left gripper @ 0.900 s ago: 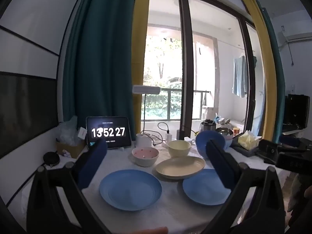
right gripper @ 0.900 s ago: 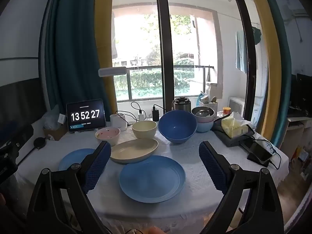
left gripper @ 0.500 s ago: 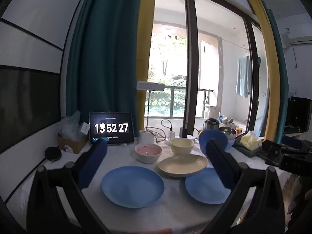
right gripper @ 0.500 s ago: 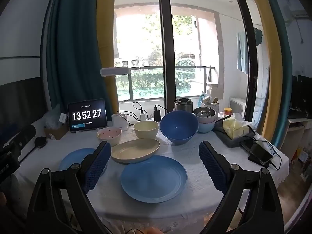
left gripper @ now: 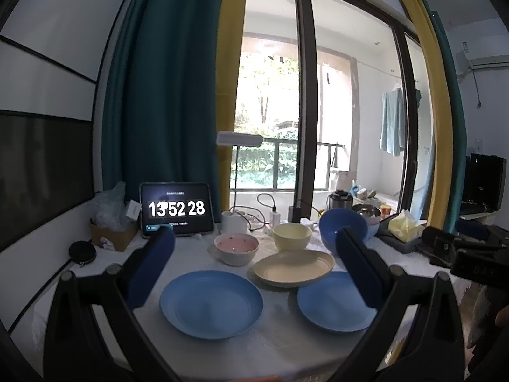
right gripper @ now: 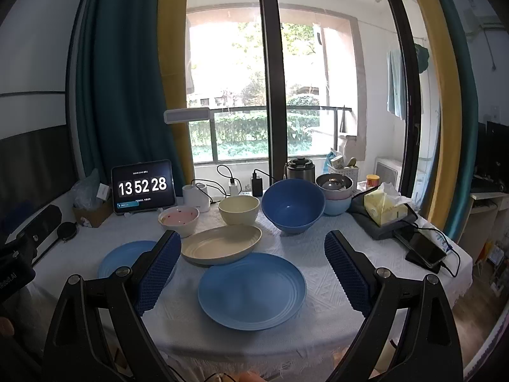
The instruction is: Organize plates and bowls
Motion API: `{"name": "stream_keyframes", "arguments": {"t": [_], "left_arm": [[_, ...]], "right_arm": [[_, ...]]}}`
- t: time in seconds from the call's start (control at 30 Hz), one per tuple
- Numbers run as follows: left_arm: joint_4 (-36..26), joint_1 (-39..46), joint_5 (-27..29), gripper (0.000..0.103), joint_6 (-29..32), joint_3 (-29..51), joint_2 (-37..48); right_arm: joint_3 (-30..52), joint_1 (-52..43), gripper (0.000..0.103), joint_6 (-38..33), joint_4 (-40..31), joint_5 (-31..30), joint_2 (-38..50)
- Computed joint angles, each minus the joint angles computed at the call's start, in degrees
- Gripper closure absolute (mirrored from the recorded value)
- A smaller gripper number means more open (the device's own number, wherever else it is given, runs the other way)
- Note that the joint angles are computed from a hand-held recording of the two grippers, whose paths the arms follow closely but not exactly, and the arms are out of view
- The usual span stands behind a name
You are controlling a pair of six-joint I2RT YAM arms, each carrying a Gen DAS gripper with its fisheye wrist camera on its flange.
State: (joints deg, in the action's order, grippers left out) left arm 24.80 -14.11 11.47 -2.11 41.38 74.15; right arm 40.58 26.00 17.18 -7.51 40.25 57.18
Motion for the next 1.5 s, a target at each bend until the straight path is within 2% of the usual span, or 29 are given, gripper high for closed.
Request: {"name": "stream_keyframes", "arguments": {"t": [1.5], "left_arm": [[0.2,-0.5,-0.8,0.001,-0.5,-0.8,0.0]], "right_arm": [[0.3,0.3,0.009,0.2,-0.1,0.1,0.5]]}}
